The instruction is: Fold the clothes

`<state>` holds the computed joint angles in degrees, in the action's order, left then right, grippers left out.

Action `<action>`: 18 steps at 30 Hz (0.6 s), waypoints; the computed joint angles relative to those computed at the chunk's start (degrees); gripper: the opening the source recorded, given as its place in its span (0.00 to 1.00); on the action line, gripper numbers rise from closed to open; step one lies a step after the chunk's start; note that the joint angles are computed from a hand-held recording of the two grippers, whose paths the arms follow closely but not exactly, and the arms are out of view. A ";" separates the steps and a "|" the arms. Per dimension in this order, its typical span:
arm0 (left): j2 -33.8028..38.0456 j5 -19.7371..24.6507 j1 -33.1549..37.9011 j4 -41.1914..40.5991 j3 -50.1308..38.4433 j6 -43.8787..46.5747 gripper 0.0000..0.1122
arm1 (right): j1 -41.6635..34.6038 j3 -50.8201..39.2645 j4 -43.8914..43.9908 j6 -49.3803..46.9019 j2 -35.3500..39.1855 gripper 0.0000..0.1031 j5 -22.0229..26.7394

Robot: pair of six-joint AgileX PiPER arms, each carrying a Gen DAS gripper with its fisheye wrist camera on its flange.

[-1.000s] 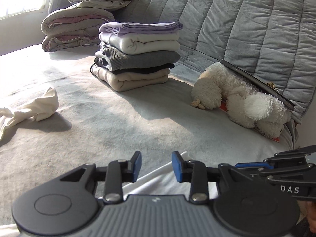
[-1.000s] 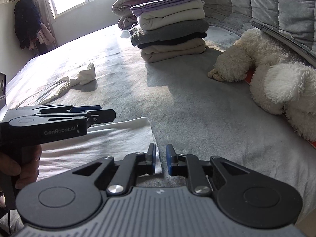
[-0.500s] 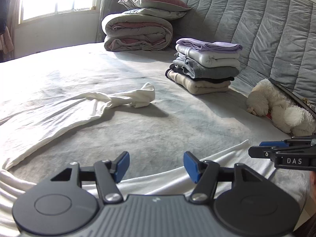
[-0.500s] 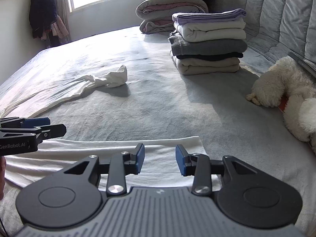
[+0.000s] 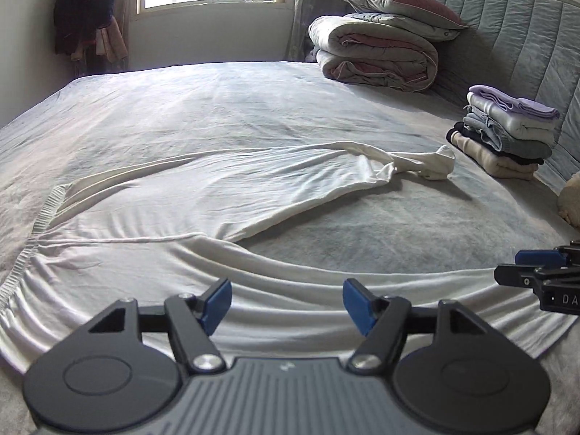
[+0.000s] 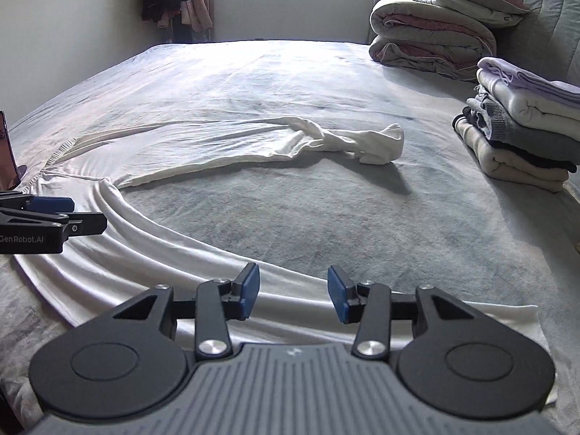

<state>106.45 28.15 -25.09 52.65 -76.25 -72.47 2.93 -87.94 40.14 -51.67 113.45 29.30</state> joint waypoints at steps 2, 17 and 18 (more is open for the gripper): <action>-2.51 -0.17 1.45 2.17 3.49 -2.52 0.63 | 1.76 -0.88 -1.24 1.40 0.72 0.45 0.35; -17.94 0.39 13.55 22.60 26.20 -30.17 0.69 | 11.30 6.61 13.18 -18.96 -0.90 0.48 -0.14; -18.71 0.33 14.66 22.72 27.23 -31.17 0.69 | 11.51 8.10 15.71 -23.13 -1.55 0.48 0.34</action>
<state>87.74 28.47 -10.44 75.36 -49.02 -103.64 14.44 -79.84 55.85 -74.79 111.89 29.64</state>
